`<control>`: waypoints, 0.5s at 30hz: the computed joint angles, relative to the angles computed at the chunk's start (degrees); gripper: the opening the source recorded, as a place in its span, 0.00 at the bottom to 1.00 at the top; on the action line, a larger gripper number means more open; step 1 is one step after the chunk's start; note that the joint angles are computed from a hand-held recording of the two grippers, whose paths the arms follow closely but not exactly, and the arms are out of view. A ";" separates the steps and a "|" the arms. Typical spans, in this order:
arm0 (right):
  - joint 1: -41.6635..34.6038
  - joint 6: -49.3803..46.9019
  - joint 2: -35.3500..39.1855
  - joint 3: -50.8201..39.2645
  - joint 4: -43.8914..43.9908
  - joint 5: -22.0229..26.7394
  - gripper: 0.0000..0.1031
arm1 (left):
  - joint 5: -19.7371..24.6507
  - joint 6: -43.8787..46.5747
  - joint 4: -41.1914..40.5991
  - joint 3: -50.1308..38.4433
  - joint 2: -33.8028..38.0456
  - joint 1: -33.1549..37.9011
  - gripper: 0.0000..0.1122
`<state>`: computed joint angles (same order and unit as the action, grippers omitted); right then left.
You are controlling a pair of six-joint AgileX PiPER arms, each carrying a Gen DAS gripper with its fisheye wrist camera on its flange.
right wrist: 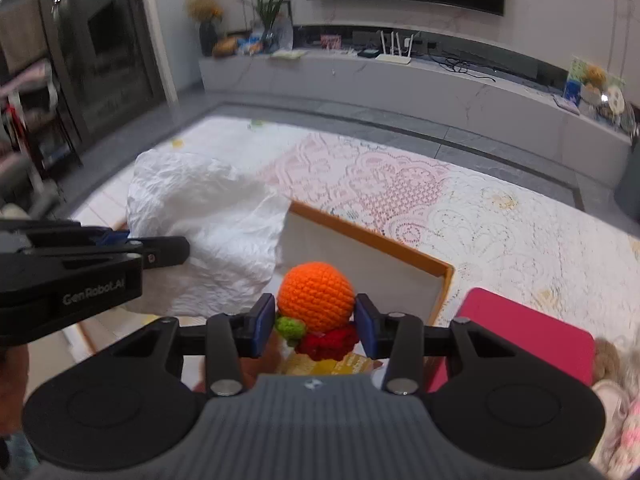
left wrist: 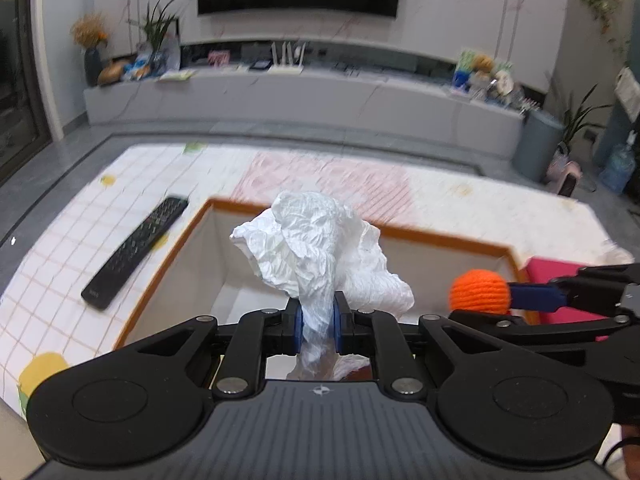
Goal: Organize soft objects
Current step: 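Open both tools to drop the tissue and fruit toy into the orange box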
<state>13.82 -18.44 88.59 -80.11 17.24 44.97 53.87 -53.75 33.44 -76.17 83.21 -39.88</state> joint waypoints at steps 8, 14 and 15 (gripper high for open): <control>3.01 1.12 5.43 -2.25 -7.78 -0.98 0.42 | 3.04 1.90 -4.23 -1.19 4.26 2.30 0.16; 4.35 2.95 8.37 -4.93 -12.76 0.72 0.42 | 6.23 1.98 -4.18 -2.63 5.90 1.74 0.20; 4.50 3.29 8.60 -4.96 -13.36 0.67 0.42 | 7.04 1.75 -3.77 -2.87 6.07 1.30 0.22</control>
